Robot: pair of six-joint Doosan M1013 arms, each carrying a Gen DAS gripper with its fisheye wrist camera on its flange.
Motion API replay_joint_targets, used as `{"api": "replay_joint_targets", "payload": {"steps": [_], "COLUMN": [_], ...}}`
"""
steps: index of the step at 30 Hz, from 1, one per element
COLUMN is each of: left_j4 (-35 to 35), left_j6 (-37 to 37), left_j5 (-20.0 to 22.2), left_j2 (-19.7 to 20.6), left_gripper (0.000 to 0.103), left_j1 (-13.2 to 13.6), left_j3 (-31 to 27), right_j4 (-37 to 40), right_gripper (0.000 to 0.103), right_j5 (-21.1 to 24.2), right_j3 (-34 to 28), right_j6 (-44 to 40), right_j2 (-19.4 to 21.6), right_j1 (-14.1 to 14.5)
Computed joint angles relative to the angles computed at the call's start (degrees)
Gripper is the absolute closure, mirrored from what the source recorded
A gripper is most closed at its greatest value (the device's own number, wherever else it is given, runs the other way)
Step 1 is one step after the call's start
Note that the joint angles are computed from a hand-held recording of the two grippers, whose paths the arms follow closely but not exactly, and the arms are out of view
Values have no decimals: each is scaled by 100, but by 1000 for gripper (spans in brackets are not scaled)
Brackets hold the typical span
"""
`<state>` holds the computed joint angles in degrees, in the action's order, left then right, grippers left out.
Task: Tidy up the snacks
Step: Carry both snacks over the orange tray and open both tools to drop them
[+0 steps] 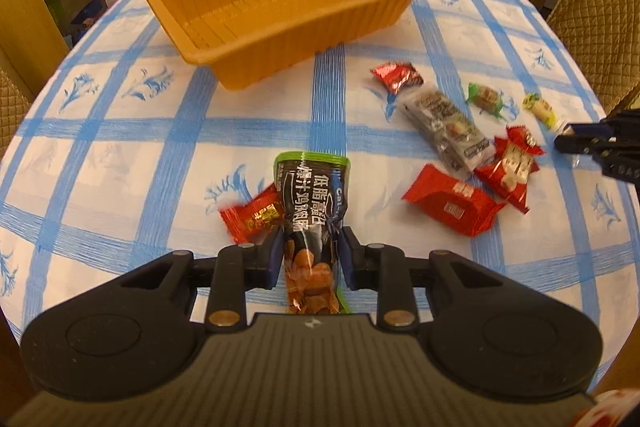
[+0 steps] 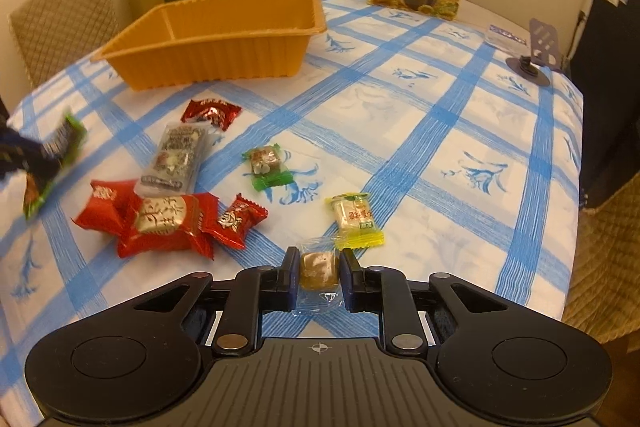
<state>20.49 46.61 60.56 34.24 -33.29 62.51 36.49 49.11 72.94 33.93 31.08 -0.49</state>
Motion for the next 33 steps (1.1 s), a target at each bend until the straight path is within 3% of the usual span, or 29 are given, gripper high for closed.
{"api": "replay_joint_targets", "payload": {"steps": [12, 18, 33], "left_j4": [-82, -5, 169], "left_j6": [178, 125, 110], "left_j5": [44, -153, -436], "left_j2": [-8, -142, -47], "left_gripper": [77, 77, 77], "left_j1": [-28, -67, 241], "left_j3": [35, 70, -624], "right_j4": [198, 338, 1021], "right_gripper": [82, 81, 81], "right_j5": [127, 343, 888], "right_j3": [34, -62, -1096], "right_j6": [568, 598, 678], "right_j2": [-125, -125, 270], "right_j1": [-75, -43, 299]}}
